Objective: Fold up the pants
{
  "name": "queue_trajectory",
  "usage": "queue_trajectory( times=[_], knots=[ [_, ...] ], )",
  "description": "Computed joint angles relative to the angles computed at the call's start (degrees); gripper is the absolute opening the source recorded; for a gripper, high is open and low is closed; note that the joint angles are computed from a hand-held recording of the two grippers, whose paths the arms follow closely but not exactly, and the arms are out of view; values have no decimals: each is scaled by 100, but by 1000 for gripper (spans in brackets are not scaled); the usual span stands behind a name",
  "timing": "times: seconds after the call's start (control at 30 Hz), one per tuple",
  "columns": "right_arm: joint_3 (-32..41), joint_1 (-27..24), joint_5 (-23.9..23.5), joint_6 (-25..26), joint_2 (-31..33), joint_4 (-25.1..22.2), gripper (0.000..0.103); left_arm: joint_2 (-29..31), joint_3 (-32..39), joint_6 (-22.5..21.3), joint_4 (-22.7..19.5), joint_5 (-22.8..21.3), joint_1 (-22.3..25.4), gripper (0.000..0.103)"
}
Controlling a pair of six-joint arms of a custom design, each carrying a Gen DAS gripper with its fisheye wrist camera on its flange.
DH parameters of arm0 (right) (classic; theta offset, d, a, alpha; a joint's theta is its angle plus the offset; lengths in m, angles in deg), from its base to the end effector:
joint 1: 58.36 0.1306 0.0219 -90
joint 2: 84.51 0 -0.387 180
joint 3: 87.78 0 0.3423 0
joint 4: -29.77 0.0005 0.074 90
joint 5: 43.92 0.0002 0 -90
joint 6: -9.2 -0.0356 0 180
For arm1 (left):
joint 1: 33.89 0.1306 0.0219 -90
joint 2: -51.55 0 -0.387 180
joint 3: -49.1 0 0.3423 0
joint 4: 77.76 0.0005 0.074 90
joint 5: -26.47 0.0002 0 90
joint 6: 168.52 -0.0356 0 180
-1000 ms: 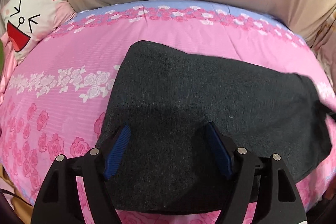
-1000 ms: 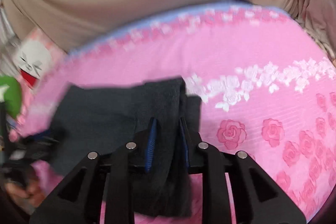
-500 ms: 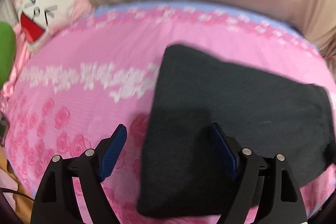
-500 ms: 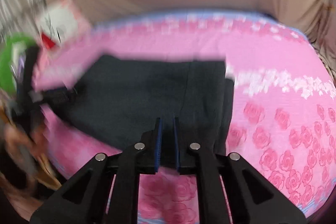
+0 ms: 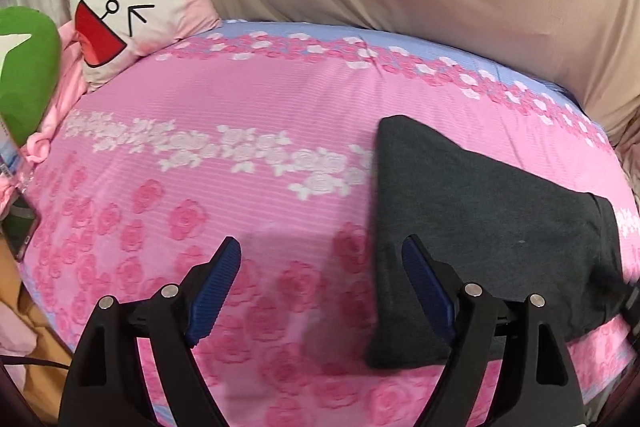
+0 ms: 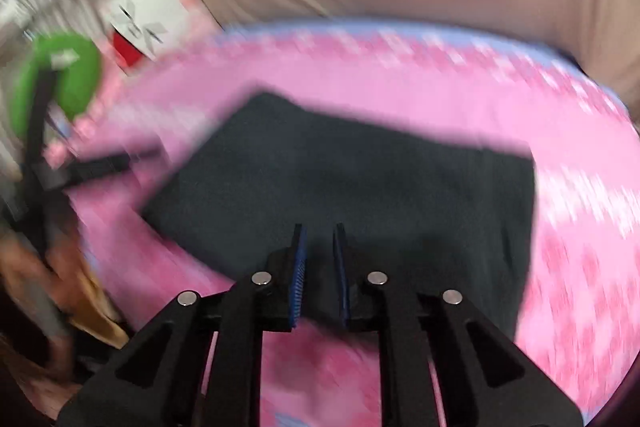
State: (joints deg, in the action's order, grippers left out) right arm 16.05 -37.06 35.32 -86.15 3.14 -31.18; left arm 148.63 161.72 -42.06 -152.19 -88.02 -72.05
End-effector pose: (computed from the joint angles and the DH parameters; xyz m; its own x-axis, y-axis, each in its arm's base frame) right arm 0.3816 0.1554 0.5358 -0.6981 -0.1739 -0.6946 -0.4171 0.8872 0.1971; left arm 0.3659 -0.2694 0.5152 -0.7755 -0.0784 -0.6265 -0.0833 0.9963 -0.0216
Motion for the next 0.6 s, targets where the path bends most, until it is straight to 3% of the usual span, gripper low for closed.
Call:
queue_trajectory(
  times=[0.1,0.2,0.3,0.33,0.37,0.47,0.6],
  knots=[
    [993,299,63,86,823,-80,14,-109,-140,29,-12,12,48,81],
    [2270,530,149,127,2044,-575,14,-228,-293,24,-38,9,59,81],
    [2708,871,359,0,2773,-1105,14,-234,-334,-5,-187,-138,54,81],
    [2696,977,654,92,2771,-897,14,-241,-351,9,-228,-155,64,81],
    [2806,1054,832,104,2824,-977,15,-256,-382,6,-249,-133,89,81],
    [2140,1149,255,-211,2223,-453,15,-283,-454,1,-248,-78,167,81],
    [995,1455,437,-195,1376,58,15,-268,-497,52,-297,-188,262,81]
  ],
)
